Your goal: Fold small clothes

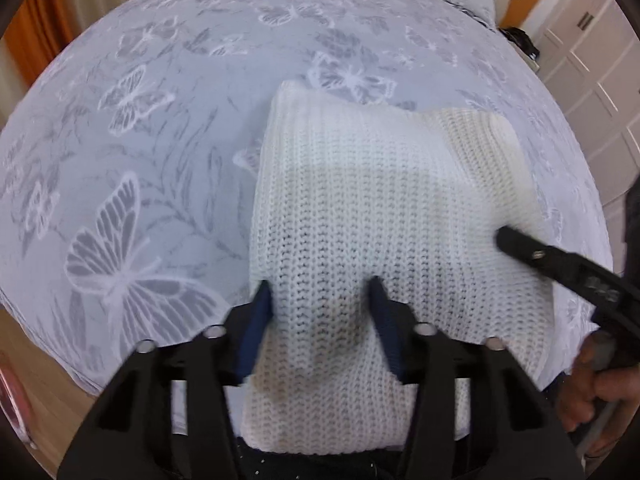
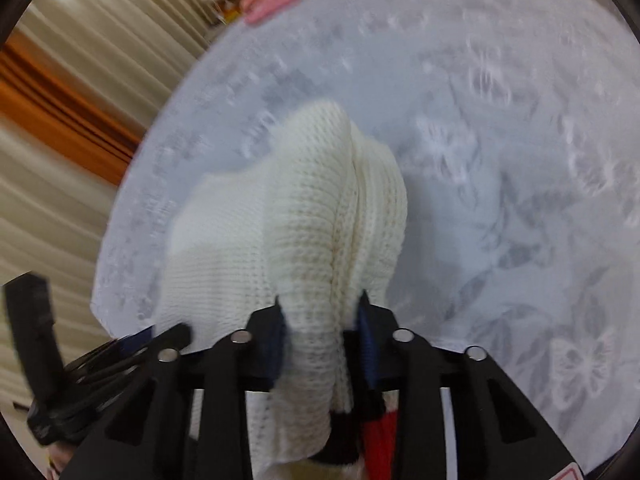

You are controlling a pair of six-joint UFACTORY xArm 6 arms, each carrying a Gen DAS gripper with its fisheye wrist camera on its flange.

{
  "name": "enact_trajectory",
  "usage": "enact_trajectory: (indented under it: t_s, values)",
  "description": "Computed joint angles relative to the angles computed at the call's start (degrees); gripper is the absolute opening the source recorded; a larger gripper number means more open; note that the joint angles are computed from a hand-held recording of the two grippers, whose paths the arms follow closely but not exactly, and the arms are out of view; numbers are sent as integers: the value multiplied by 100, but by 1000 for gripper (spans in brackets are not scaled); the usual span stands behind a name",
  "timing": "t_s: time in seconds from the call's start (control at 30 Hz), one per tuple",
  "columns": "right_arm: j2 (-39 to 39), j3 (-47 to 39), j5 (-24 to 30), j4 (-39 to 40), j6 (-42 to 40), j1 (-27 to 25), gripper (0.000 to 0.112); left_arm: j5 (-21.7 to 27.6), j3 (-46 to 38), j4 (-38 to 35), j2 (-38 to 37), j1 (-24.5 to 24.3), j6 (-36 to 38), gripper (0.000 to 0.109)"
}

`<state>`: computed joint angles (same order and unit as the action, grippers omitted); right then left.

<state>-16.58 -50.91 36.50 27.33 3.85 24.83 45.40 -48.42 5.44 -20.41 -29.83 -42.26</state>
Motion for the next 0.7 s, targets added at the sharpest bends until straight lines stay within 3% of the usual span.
enact_trajectory:
  t_s: [0.1,0.23,0.37,0.47,0.57,0.63,0.7]
  values:
    - [67,186,-104,-716,358,59,31,-32,-15,-87,-67,-8,80,40]
    - [41,264,-23,-434,285,-110,37,129,-144,571,186,-149,-328,49]
    - [-625,486,-151,-658,530,-80,37,468,-225,970,3,-363,-558,54]
    - [-515,506,58,-1058,644,-6,40,541,-205,995,-56,-433,-689,55]
    - [-86,434,176,-483,424,-10,60,590,-193,962,-19,-434,-748,57]
    - [74,413,145,94,33,-60,58,618,-179,938,-4,-448,-771,58]
    - [218,324,113,450,-182,-61,39,655,-164,988,-10,-483,-844,59]
